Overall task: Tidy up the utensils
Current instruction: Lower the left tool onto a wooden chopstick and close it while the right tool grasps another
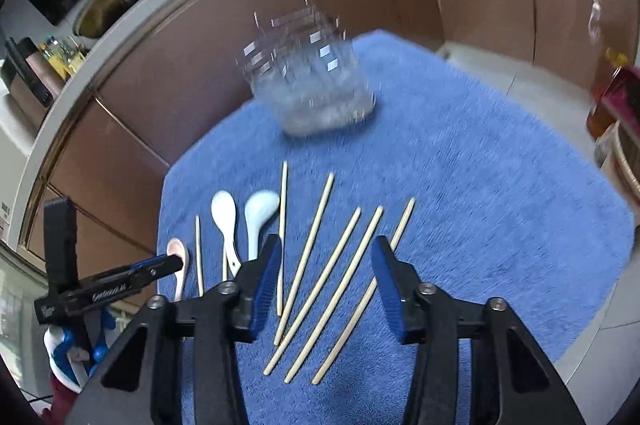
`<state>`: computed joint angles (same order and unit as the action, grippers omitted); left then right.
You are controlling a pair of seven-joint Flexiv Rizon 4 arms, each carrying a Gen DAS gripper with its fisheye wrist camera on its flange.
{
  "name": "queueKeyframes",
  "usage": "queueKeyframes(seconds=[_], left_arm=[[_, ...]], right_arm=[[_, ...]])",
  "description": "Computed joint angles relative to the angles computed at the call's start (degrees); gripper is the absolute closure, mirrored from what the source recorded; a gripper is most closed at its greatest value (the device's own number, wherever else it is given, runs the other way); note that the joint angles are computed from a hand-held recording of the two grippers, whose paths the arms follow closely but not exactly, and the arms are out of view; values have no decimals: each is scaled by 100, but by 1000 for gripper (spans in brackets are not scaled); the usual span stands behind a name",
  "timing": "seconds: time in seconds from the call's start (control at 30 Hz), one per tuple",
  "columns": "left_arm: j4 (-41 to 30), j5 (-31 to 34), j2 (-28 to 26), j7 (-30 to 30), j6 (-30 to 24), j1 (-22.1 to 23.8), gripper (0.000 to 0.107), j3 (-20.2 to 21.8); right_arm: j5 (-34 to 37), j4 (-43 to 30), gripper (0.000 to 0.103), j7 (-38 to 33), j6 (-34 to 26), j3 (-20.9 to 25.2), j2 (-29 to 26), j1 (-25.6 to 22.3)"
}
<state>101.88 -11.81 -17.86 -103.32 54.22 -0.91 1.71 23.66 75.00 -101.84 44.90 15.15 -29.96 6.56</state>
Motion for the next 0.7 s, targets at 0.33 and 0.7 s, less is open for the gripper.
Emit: queueKeyframes(seconds=[0.33,0.7], left_arm=[[-554,150,-442,-395,-728,30,80,28],[-1205,165,-961,-631,-1265,-32,83,-9]], right_arm=[[-224,-376,61,134,-439,-63,-404,106],[-453,-781,62,277,-888,-105,-734,148]])
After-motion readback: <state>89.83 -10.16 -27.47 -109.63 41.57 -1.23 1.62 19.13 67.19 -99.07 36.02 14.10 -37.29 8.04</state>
